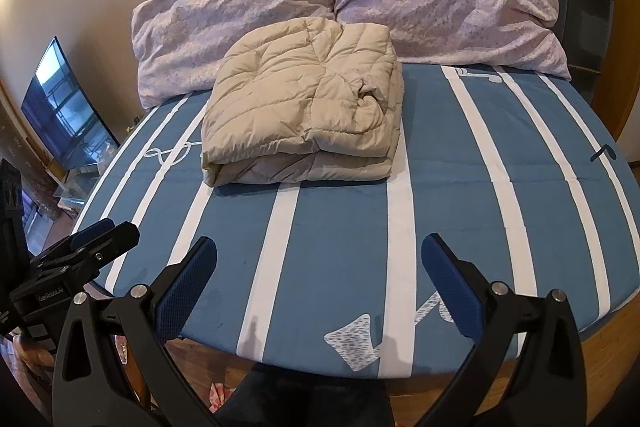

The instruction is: Fold large clothes

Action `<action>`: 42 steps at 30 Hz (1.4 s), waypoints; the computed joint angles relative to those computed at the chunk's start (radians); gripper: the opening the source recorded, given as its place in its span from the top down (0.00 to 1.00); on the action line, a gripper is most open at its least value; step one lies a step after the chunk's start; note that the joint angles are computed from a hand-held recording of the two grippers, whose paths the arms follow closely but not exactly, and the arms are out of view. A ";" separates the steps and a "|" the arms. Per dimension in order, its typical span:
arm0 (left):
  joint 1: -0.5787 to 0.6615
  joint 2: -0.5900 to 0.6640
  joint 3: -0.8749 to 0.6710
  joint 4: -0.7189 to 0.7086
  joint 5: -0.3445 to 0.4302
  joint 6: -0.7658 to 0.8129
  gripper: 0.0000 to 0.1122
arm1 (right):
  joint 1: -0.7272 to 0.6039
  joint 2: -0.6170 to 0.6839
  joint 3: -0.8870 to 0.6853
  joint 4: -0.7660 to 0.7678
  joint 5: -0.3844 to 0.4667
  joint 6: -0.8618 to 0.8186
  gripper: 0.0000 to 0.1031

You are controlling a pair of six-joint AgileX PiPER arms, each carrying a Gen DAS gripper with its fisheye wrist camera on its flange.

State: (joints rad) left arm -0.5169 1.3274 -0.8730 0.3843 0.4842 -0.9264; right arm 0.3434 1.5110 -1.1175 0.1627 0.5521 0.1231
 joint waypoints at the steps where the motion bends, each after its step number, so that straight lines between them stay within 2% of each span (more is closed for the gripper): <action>1: 0.000 -0.001 0.000 -0.007 -0.002 0.006 0.10 | -0.004 0.002 -0.004 0.005 0.003 -0.008 0.01; 11: 0.019 -0.002 -0.001 -0.080 -0.027 0.082 0.10 | -0.001 0.005 -0.011 0.009 0.013 0.005 0.01; 42: 0.016 0.025 -0.017 -0.096 -0.040 0.104 0.10 | -0.008 0.018 -0.021 0.034 0.020 -0.015 0.01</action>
